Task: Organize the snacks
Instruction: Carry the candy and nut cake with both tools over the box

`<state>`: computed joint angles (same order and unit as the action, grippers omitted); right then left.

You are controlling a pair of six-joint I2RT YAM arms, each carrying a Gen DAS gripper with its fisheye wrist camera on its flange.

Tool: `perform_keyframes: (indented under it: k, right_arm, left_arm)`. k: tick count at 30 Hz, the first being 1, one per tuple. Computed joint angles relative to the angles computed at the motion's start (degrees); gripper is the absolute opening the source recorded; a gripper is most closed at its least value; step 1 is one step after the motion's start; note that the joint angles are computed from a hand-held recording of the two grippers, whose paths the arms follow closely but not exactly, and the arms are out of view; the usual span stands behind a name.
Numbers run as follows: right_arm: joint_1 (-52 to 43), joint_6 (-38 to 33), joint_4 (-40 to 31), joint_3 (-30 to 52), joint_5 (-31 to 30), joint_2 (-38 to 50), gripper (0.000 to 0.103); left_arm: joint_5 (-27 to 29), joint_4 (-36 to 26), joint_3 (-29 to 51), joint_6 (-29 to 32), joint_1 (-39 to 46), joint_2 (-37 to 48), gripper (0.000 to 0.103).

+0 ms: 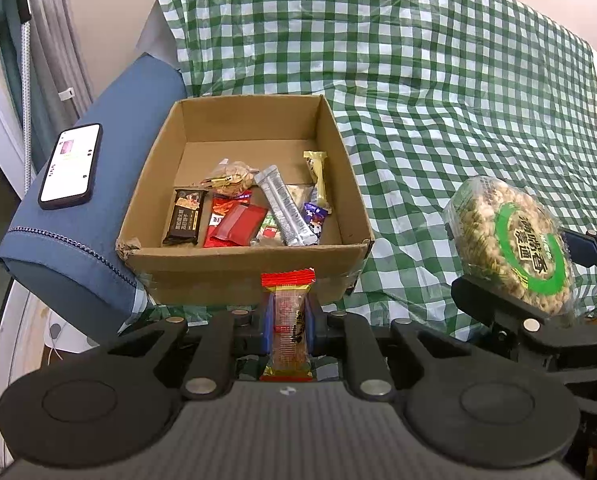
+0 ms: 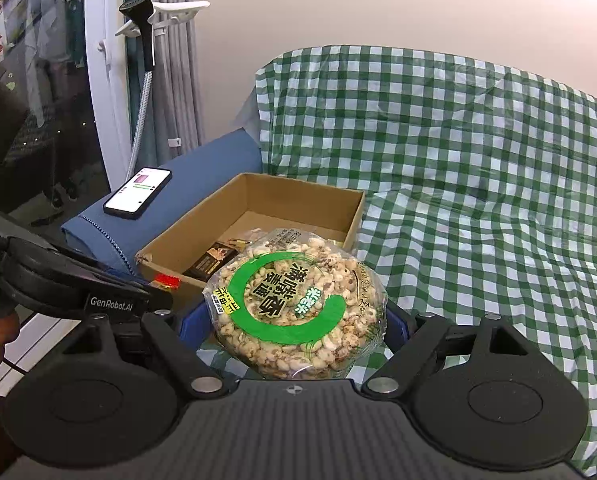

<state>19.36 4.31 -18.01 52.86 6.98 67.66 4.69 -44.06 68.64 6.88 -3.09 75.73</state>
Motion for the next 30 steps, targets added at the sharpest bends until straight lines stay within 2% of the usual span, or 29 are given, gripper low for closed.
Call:
perform_keyframes:
  k: [9,17,25,30]
  right_arm:
    - [-0.7,0.5,-0.8,1.4,-0.4,2.6,0.085]
    - [-1.5,-1.0,0.8,4.2,-1.0,8.6,0.085]
    - [-2.4,-2.6,3.5,14.4,-3.0,21.9,0.085]
    - [-3.0,-3.6,4.2,24.8,-3.6,33.5,0.085]
  left_arm:
    - [-0.2,0.3,1.6,0.1,0.3,3.3,0.017]
    - [-0.4,1.0,7.2,1.2,2.0,10.0,0.017]
    - [-3.2,1.4,21.6,2.2,3.6,23.6,0.017]
    - [-4.4,-2.8,35.7,2.2,3.9,36.0,0.017]
